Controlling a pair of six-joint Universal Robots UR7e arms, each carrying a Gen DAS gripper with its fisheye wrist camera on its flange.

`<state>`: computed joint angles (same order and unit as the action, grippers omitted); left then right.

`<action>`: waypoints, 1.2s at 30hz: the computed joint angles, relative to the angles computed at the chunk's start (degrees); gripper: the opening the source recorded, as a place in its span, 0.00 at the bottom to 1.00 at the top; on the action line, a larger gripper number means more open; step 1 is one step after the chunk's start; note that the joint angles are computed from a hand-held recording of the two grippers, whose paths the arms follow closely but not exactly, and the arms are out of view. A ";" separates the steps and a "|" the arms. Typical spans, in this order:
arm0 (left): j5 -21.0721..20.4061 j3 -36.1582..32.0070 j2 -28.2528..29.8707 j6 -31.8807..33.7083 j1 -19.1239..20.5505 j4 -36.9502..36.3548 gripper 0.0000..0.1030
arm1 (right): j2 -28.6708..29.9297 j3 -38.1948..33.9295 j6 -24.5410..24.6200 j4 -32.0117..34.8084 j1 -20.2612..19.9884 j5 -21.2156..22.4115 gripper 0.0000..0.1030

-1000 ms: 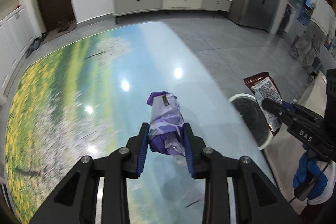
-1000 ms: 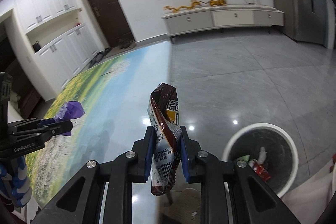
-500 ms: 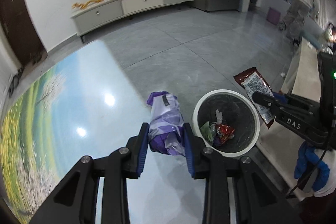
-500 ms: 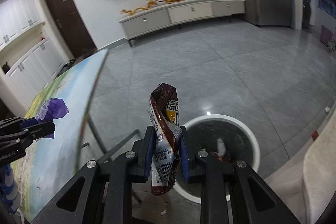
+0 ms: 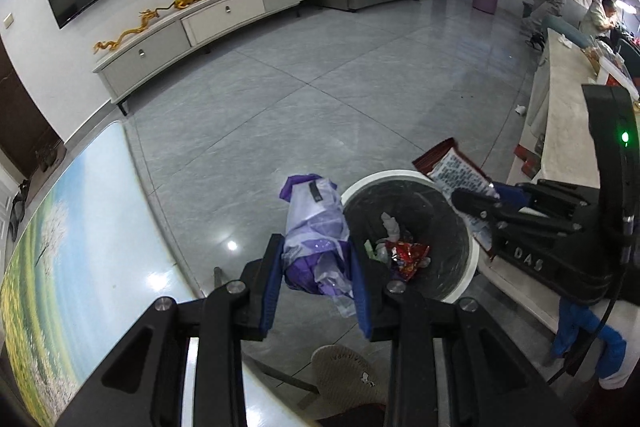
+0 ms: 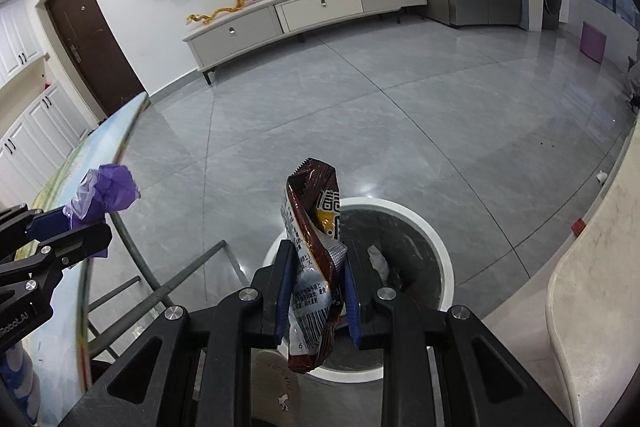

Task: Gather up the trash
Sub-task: 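Lift both bags and carry them over the trash bin, then open both tools to drop the purple and brown bags into the bin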

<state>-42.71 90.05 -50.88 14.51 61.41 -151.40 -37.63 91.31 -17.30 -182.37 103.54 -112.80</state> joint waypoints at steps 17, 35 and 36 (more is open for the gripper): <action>-3.43 -7.91 6.92 -2.69 1.32 7.11 0.29 | 2.49 -3.21 2.80 3.80 -1.87 -3.09 0.23; -7.03 -13.55 10.67 -6.74 3.50 11.06 0.31 | 6.16 -7.64 1.57 5.34 -1.91 -8.12 0.24; -6.95 -13.82 10.81 -6.88 3.63 11.42 0.30 | 6.39 -7.91 1.59 5.47 -1.93 -8.40 0.24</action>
<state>-49.66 76.23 -40.07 7.63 65.04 -139.98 -31.23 83.41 -15.71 -176.90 101.61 -121.20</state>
